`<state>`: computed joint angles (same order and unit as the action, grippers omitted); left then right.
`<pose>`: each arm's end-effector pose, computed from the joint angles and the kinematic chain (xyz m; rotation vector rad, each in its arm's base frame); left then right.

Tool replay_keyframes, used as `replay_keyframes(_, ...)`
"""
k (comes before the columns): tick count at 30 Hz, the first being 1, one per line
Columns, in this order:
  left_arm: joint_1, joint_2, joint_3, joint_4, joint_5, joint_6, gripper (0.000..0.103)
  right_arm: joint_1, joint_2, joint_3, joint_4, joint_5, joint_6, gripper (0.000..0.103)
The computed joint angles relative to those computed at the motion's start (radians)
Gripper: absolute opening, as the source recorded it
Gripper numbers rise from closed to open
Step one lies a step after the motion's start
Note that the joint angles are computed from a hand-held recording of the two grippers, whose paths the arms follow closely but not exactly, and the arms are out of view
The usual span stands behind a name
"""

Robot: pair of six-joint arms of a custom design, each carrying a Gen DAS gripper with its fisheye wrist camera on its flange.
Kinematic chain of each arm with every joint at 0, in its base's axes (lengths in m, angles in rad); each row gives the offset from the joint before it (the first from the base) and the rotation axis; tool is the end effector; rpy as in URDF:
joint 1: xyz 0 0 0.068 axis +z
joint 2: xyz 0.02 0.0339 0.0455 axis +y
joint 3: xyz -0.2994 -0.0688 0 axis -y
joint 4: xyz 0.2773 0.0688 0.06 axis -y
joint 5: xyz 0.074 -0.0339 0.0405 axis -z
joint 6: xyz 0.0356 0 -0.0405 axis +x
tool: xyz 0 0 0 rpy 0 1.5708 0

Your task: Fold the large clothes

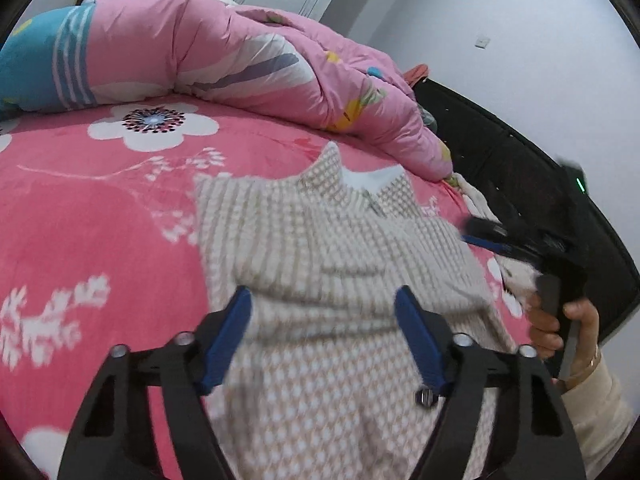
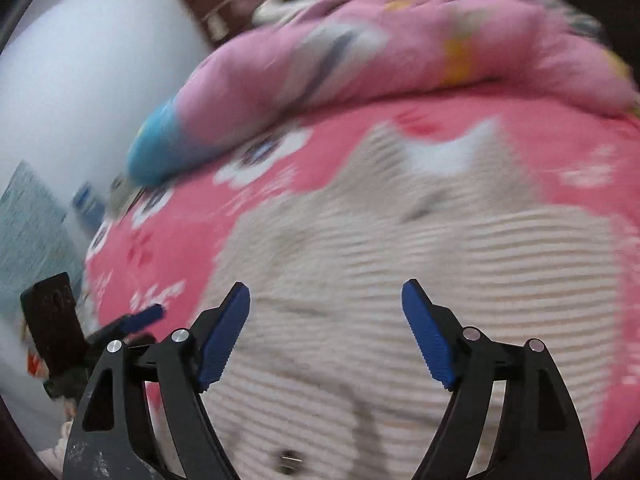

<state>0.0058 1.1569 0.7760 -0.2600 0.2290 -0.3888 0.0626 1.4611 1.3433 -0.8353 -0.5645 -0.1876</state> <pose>0.2665 -0.0065 0.2753 -0.3107 2.2099 -0.4642 0.3281 0.0396 0.3532 -0.5240 2.3724 0.6520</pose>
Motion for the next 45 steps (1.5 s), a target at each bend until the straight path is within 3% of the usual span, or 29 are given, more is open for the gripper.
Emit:
replay_keyframes(2, 0.011, 0.096, 0.078, -0.011, -0.009, -0.003, 0.063, -0.131, 0.053, 0.046, -0.005, 0.004, -0.022, 0.075)
replay_keyframes(5, 0.046, 0.305, 0.254, -0.119, -0.029, 0.001, 0.057, -0.245, 0.145, 0.105, -0.009, 0.009, -0.038, 0.075)
replay_keyframes(10, 0.071, 0.509, 0.415, -0.200, -0.042, -0.011, 0.033, -0.309, 0.283, 0.171, 0.003, 0.028, -0.046, 0.066)
replay_keyframes(13, 0.051, 0.484, 0.382, -0.162, -0.079, 0.021, 0.014, -0.314, 0.345, 0.202, -0.013, 0.016, -0.064, 0.052)
replay_keyframes(15, 0.038, 0.434, 0.337, -0.134, -0.093, 0.040, 0.008, -0.308, 0.374, 0.217, -0.015, 0.001, -0.078, 0.028)
replay_keyframes(20, 0.040, 0.177, 0.189, -0.096, -0.122, 0.073, 0.008, -0.312, 0.339, 0.175, 0.053, -0.029, -0.069, 0.022)
replay_keyframes(25, 0.065, 0.310, 0.185, -0.123, -0.146, 0.085, 0.013, -0.301, 0.363, 0.170, 0.072, -0.002, -0.047, 0.027)
replay_keyframes(28, 0.093, 0.236, 0.111, -0.037, -0.129, 0.039, 0.018, -0.323, 0.305, 0.143, 0.104, -0.015, -0.035, 0.029)
replay_keyframes(33, 0.047, 0.103, 0.080, -0.001, -0.172, 0.068, 0.021, -0.304, 0.230, 0.134, 0.080, -0.078, -0.129, 0.049)
replay_keyframes(35, -0.021, 0.169, 0.128, -0.060, -0.179, 0.113, 0.023, -0.233, 0.247, 0.128, 0.053, -0.014, -0.179, 0.051)
replay_keyframes(37, -0.071, 0.292, 0.188, -0.134, -0.247, 0.128, 0.025, -0.151, 0.296, 0.114, 0.062, 0.153, -0.186, 0.054)
replay_keyframes(39, -0.062, 0.322, 0.139, -0.044, -0.228, 0.113, 0.028, -0.102, 0.302, 0.053, 0.154, 0.272, -0.188, 0.055)
replay_keyframes(42, -0.027, 0.262, 0.123, -0.057, -0.177, 0.057, 0.027, -0.094, 0.254, 0.068, 0.107, 0.316, -0.144, 0.054)
replay_keyframes(45, -0.083, 0.116, 0.079, -0.087, -0.251, 0.116, 0.029, -0.129, 0.122, 0.016, 0.061, 0.185, -0.182, 0.055)
